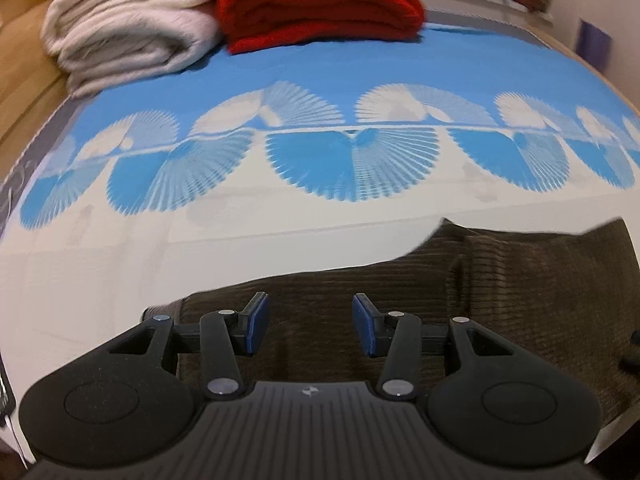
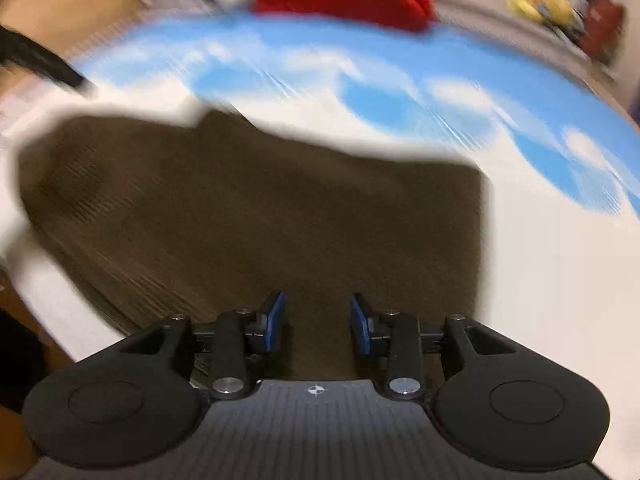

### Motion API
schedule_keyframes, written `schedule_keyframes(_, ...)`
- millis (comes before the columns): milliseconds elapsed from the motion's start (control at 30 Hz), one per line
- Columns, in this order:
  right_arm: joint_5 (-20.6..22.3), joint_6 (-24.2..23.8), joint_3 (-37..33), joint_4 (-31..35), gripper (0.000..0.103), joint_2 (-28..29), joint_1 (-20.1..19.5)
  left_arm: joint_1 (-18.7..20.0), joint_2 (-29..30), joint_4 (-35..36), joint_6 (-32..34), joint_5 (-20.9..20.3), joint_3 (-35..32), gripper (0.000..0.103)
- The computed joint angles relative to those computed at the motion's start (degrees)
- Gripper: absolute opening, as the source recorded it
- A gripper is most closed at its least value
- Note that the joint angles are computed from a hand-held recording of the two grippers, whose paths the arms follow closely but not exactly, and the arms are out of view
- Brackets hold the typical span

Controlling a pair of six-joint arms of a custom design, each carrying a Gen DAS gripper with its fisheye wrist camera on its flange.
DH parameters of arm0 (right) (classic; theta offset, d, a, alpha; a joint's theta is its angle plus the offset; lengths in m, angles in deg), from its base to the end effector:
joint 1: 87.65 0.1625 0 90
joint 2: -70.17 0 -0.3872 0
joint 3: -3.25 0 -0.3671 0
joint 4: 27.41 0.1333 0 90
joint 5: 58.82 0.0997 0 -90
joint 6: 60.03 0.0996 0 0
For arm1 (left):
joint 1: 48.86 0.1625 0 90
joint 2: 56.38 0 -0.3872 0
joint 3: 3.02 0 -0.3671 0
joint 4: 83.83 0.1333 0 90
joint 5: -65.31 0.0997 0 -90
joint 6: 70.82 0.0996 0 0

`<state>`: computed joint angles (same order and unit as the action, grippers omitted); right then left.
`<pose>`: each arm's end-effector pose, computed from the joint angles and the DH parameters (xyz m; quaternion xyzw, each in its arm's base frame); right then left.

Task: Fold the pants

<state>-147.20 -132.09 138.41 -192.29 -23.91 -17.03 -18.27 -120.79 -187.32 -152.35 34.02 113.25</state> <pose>-0.0001 -0.4106 0.2802 0.4282 -0.8556 0.2126 0.1987 -0.2676 -0.4119 0.1205 0.0002 0.8388 -0.3406 0.4247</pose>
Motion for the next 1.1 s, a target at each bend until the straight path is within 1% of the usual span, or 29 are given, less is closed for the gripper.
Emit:
schedule_keyframes(33,3.5,-1.5,1.0,2.0,0.039,-1.0,0.1,-0.1,-1.4,1.2,-1.7,-0.2,0.9,0.051)
schedule_keyframes(67,5.5,-3.0,2.0,3.1,0.039,-1.6,0.4,-0.2,-2.8,2.4,-3.4,-0.7,1.8,0.051)
schedule_keyframes(100,6.4,-4.3,2.7,4.0,0.039,-1.8,0.7,-0.3,-4.5,3.8,-5.3,-1.3,2.9,0.051)
schedule_keyframes(167,6.9,-5.5,4.2,2.8,0.039,0.1,2.1,-0.4,-7.8,5.9,-8.6,-2.7,5.1,0.051)
schedule_keyframes(233,5.7,-5.6,4.8,1.3,0.039,2.6,3.8,-0.6,-11.8,7.6,-11.7,-4.0,7.8,0.052)
schedule_keyframes(267,2.7,-6.0,4.8,0.7,0.038,4.4,5.3,-0.7,-14.1,8.1,-13.2,-4.7,9.4,0.054)
schedule_keyframes(300,-1.7,-7.5,4.9,-0.5,0.038,6.4,7.2,-0.9,-16.6,8.1,-14.4,-5.4,11.1,0.057)
schedule_keyframes(333,-4.4,-11.1,5.9,-3.6,0.037,8.4,7.8,-0.9,-18.9,7.4,-14.8,-6.2,12.8,0.059)
schedule_keyframes(367,-4.8,-13.4,7.3,-5.9,0.037,8.3,8.2,-0.9,-21.6,6.2,-14.9,-7.0,14.9,0.062)
schedule_keyframes(400,-3.5,-13.4,7.3,-5.8,0.037,8.1,8.3,-1.0,-23.4,5.7,-15.3,-7.6,16.3,0.065)
schedule_keyframes(433,-1.7,-10.9,6.5,-3.3,0.037,7.3,8.5,-1.1,-25.9,5.4,-16.0,-7.9,18.1,0.067)
schedule_keyframes(467,1.9,-8.1,5.3,1.6,0.038,5.8,7.7,-1.3,-28.3,4.9,-16.9,-8.1,20.0,0.070)
schedule_keyframes(500,3.6,-6.1,4.2,5.0,0.038,4.8,7.4,-1.3,-30.0,4.5,-17.7,-8.1,21.4,0.071)
schedule_keyframes(533,2.8,-5.1,3.5,6.1,0.038,5.1,7.8,-1.1,-31.9,3.5,-18.3,-8.4,23.2,0.071)
schedule_keyframes(567,-0.3,-6.2,3.4,4.7,0.037,6.6,8.4,-0.7,-33.4,1.7,-18.0,-8.7,24.7,0.071)
schedule_keyframes(600,-4.0,-9.0,4.2,1.5,0.037,8.6,8.6,-0.1,-34.3,-0.9,-16.8,-8.9,25.8,0.071)
schedule_keyframes(633,-5.3,-11.5,5.1,-0.6,0.038,8.9,8.5,0.8,-34.8,-4.6,-14.7,-9.2,27.0,0.071)
schedule_keyframes(667,-4.2,-11.6,5.5,-0.4,0.037,8.4,8.6,1.7,-34.6,-8.3,-12.4,-9.4,27.7,0.072)
schedule_keyframes(700,-4.2,-9.3,4.3,2.3,0.036,7.8,9.3,3.0,-33.7,-13.0,-9.0,-10.1,28.3,0.075)
schedule_keyframes(733,-2.1,-6.6,2.6,7.1,0.036,6.6,9.3,4.1,-32.8,-16.1,-6.4,-10.9,28.5,0.076)
schedule_keyframes(767,1.1,-4.9,1.0,11.2,0.035,5.3,8.7,5.2,-31.6,-18.9,-3.9,-11.8,28.5,0.078)
schedule_keyframes(800,3.5,-4.0,0.9,13.2,0.035,3.3,8.1,5.9,-30.0,-20.0,-2.4,-12.2,28.1,0.082)
schedule_keyframes(833,4.7,-3.2,0.2,13.0,0.035,2.6,8.4,6.4,-28.8,-20.4,-1.4,-12.3,27.7,0.082)
schedule_keyframes(867,5.3,-2.6,-0.4,11.9,0.036,2.2,9.0,7.0,-27.8,-21.0,-0.4,-12.6,27.3,0.084)
schedule_keyframes(900,6.2,-2.5,-1.0,12.1,0.036,1.2,9.0,7.4,-27.0,-22.1,0.3,-12.8,27.2,0.087)
schedule_keyframes(967,7.9,-1.3,-4.4,14.7,0.039,-0.2,9.2,8.3,-25.8,-23.7,1.2,-13.1,27.0,0.088)
schedule_keyframes(1033,8.7,-1.2,-8.2,17.5,0.041,-1.3,8.9,9.0,-24.7,-24.8,1.7,-13.3,26.8,0.089)
schedule_keyframes(1100,7.8,-2.6,-11.6,17.8,0.045,-0.9,8.2,9.6,-23.5,-25.9,2.5,-13.1,26.5,0.090)
